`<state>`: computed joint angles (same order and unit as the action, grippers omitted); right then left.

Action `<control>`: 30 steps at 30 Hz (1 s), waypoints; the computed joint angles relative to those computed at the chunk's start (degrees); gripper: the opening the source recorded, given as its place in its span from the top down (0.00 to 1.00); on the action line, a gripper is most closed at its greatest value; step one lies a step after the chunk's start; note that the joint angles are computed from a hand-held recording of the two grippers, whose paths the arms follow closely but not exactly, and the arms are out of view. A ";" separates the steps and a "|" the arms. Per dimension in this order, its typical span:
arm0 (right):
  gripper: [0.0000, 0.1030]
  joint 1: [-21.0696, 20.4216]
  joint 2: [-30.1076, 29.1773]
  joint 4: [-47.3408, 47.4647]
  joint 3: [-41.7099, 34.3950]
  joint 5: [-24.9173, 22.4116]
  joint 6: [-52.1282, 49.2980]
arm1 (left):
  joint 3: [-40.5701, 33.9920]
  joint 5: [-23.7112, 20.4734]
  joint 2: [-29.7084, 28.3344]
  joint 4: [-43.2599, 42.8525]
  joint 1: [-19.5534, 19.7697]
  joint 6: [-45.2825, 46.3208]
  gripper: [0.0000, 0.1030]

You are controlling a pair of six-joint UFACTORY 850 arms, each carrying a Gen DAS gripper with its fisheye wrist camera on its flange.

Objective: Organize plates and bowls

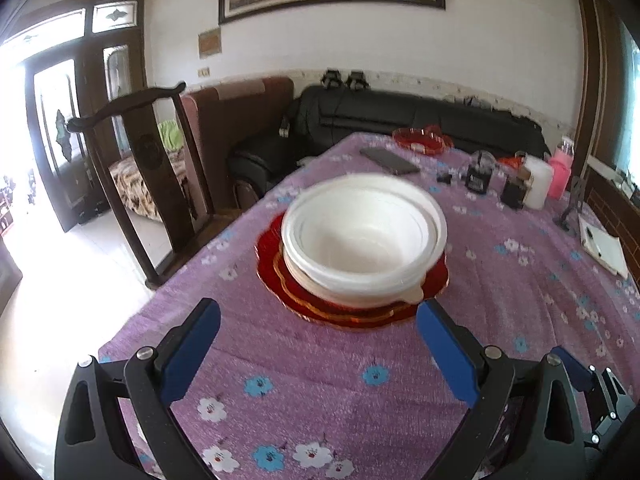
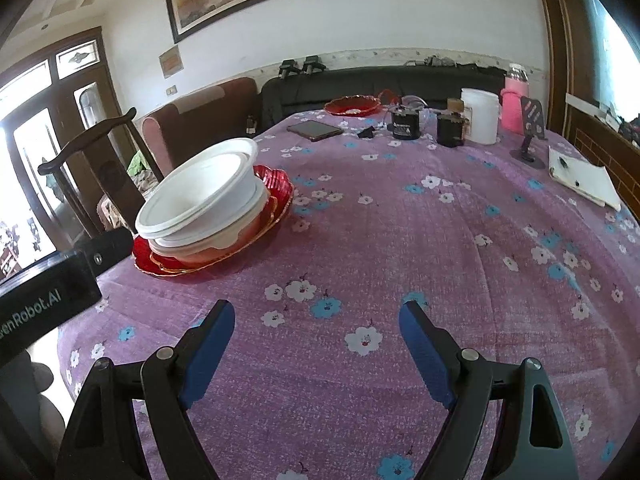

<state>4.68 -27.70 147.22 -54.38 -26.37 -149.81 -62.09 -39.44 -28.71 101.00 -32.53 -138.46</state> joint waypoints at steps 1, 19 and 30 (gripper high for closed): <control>0.15 0.13 0.22 -0.92 -0.11 0.20 0.37 | 0.74 -1.42 0.74 1.12 -0.13 -1.02 0.04; 0.07 2.91 2.90 -18.76 -5.96 -2.54 20.72 | 11.93 -24.56 17.11 4.53 3.25 0.54 0.00; 0.07 5.80 -0.88 -2.65 -5.30 6.25 2.19 | 2.78 -6.83 1.10 4.65 1.28 1.35 0.00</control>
<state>10.48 -28.58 144.58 -59.68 -20.12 -147.62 -59.31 -46.27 -27.60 105.65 -31.25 -137.11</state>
